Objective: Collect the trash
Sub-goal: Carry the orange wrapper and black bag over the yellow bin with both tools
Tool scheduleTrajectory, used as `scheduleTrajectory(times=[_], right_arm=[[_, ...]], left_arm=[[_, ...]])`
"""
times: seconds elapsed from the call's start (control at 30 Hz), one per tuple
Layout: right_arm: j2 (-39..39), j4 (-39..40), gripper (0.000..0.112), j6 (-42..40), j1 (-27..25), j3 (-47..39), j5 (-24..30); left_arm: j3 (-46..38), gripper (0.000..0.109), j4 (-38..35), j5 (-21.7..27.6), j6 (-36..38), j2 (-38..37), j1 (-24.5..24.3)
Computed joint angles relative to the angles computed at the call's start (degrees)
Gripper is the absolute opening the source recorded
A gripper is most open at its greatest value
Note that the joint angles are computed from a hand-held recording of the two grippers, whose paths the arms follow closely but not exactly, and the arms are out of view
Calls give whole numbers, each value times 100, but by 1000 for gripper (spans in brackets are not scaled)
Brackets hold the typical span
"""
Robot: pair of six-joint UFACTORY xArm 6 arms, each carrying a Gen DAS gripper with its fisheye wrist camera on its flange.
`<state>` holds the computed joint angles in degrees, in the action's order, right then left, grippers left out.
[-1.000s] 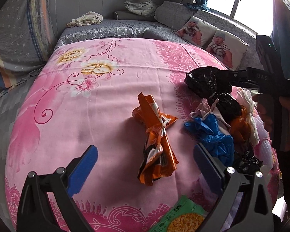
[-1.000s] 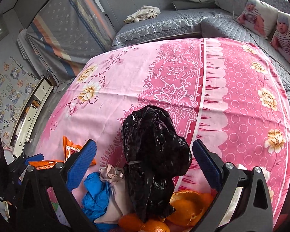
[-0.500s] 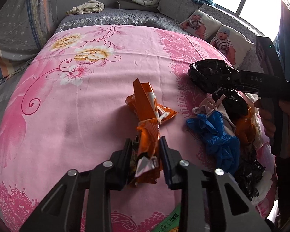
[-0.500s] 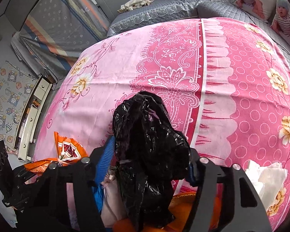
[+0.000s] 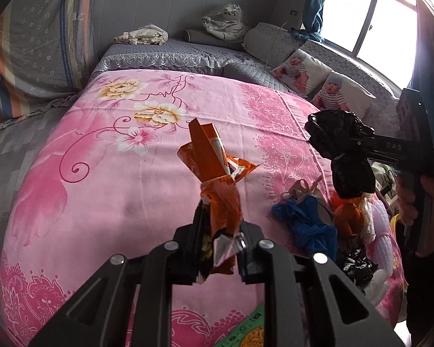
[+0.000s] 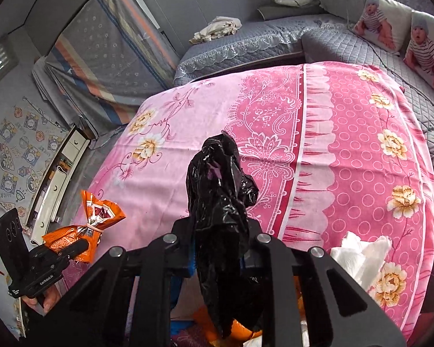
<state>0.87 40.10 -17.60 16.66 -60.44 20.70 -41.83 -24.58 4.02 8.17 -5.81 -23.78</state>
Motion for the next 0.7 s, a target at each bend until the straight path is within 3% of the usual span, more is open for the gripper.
scheduleTrajectory(times=[0.07, 0.2, 0.5, 0.6, 0.7], right_arm=[[-231, 116, 19, -83, 14, 162, -85], [-646, 461, 19, -307, 23, 446, -33], [-1817, 919, 19, -582, 84, 1423, -241], [-2292, 670, 19, -282, 105, 1871, -497], [-2732, 591, 19, -133, 77, 2248, -595]], left_arm=[[82, 18, 365, -70, -316, -76, 27], [118, 18, 72, -121, -120, -179, -32], [255, 18, 478, -279, -550, -497, -290], [250, 18, 1115, -290, -1131, -564, -372], [131, 18, 956, -231, -1029, -548, -575]])
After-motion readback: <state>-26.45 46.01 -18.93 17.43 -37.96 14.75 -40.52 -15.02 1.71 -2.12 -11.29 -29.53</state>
